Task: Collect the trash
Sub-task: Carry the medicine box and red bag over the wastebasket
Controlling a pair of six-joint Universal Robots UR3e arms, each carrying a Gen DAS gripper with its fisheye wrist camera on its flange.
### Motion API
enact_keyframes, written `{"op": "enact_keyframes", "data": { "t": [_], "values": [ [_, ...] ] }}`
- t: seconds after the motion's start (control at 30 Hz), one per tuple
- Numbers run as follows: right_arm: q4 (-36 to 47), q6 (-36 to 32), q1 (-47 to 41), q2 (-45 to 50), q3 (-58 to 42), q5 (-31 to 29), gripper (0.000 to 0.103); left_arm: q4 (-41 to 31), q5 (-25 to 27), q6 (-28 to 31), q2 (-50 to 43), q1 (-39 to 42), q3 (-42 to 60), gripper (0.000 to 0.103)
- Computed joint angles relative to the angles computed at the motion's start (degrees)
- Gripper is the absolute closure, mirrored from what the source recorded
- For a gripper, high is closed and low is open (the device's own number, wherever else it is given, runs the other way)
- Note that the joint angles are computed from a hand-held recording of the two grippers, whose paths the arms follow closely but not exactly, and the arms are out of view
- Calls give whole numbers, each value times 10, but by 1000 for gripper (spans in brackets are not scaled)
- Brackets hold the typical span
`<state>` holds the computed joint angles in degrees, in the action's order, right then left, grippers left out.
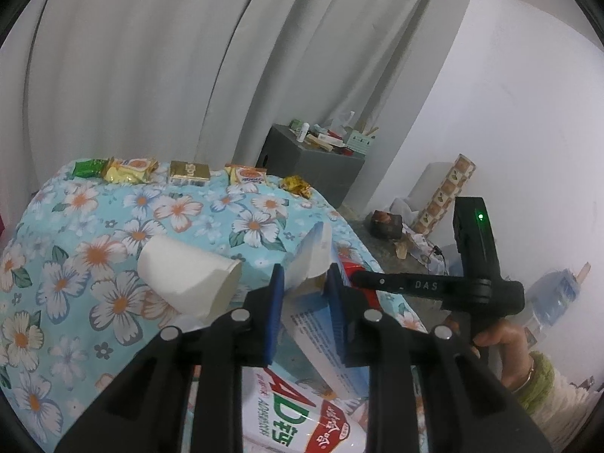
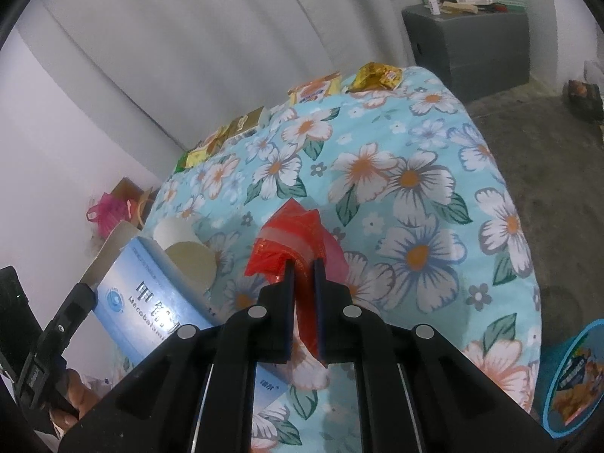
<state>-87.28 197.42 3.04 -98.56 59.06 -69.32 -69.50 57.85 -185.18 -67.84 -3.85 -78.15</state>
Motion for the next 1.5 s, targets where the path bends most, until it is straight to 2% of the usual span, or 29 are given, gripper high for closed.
{"op": "enact_keyframes", "data": {
  "t": [0.5, 1.03, 1.33, 1.5],
  "values": [
    [21, -11, -38, -28, 0, 19, 96, 43, 48, -12, -20, -51, 10, 82],
    [43, -22, -71, -55, -1, 43, 96, 59, 76, -18, -29, -82, 26, 82],
    [71, -31, -106, -90, -2, 71, 96, 26, 75, -15, -23, -83, 60, 82],
    [128, -60, -157, -122, -28, 103, 96, 4, 72, -14, -21, -82, 86, 82]
  ]
}}
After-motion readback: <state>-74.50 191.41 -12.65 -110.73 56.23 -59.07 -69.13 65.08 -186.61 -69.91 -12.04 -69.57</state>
